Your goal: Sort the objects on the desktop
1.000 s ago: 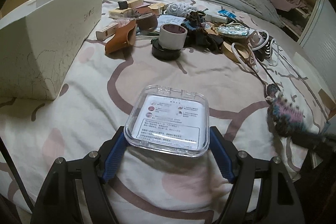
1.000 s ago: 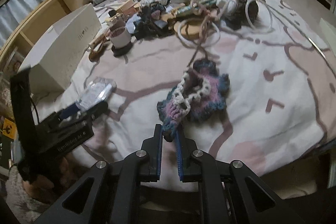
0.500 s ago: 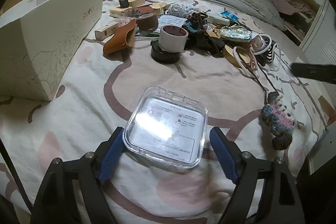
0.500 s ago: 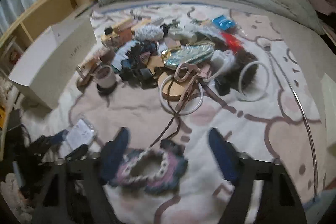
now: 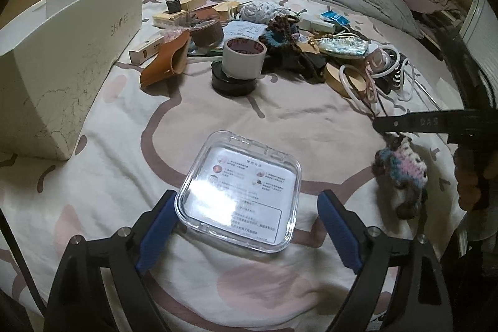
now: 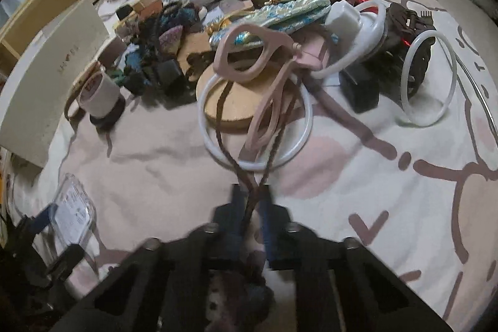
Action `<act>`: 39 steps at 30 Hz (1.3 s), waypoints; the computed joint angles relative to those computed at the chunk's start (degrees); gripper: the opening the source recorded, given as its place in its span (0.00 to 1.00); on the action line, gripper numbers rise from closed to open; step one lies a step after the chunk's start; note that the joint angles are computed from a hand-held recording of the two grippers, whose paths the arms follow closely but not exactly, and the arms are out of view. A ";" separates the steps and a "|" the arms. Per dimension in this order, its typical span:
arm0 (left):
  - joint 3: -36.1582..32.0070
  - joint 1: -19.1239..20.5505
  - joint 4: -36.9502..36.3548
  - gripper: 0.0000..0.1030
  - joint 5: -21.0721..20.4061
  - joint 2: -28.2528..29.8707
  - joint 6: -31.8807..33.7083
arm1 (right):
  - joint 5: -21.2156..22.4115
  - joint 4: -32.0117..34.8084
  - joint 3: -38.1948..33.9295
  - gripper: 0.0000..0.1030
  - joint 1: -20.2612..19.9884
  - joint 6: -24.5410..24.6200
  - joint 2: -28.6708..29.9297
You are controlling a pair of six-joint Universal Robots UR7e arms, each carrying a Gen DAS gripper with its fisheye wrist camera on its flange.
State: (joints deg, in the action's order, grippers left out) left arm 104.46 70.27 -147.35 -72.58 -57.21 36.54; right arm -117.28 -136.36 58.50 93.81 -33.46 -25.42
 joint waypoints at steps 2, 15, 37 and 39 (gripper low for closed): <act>0.10 -0.17 -0.66 0.88 0.50 0.14 -1.20 | 2.50 1.71 -0.11 0.03 -0.35 1.33 -0.75; 1.67 -0.98 -6.98 0.88 1.64 -0.65 -7.10 | 24.54 1.85 4.08 0.03 0.20 7.60 -8.93; 2.26 -1.12 -11.05 0.88 2.48 -0.71 -13.16 | 24.68 1.10 13.49 0.03 -0.32 4.34 -14.75; 2.25 -1.07 -10.86 0.88 2.64 -0.44 -13.39 | 21.08 0.82 13.19 0.03 -0.74 4.80 -13.93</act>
State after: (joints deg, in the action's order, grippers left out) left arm 106.71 69.20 -158.21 -69.94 -57.65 23.15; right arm -96.21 -135.54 71.69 93.08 -28.66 -39.35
